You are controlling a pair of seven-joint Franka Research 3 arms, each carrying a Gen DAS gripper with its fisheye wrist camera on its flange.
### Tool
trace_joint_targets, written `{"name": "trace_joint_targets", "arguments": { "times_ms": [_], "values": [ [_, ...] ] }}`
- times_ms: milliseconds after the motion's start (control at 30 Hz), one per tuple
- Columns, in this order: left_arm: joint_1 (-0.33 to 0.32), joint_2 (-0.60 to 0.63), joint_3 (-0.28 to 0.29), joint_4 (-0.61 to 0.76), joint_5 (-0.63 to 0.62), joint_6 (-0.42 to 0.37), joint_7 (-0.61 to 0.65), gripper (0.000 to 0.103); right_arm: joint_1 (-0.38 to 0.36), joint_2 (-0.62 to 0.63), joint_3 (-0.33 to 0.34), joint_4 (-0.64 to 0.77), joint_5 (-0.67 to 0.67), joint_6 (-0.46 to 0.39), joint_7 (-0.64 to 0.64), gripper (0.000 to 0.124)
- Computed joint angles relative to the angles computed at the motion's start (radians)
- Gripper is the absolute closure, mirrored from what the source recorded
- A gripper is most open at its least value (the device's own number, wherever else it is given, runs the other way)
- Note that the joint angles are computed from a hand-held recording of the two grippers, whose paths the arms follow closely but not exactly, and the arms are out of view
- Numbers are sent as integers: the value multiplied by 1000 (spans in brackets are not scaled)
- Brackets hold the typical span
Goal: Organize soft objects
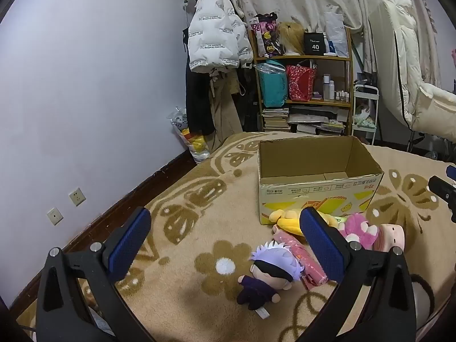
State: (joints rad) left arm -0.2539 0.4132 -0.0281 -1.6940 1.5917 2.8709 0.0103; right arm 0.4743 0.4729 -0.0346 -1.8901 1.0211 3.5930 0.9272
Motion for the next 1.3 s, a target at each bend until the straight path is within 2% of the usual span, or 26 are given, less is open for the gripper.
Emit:
{"name": "trace_joint_targets", "arguments": {
  "times_ms": [1300],
  "values": [
    [3, 0, -2, 0, 13, -5, -13, 0, 3, 1, -3, 2, 6, -3, -6, 21]
  ]
}}
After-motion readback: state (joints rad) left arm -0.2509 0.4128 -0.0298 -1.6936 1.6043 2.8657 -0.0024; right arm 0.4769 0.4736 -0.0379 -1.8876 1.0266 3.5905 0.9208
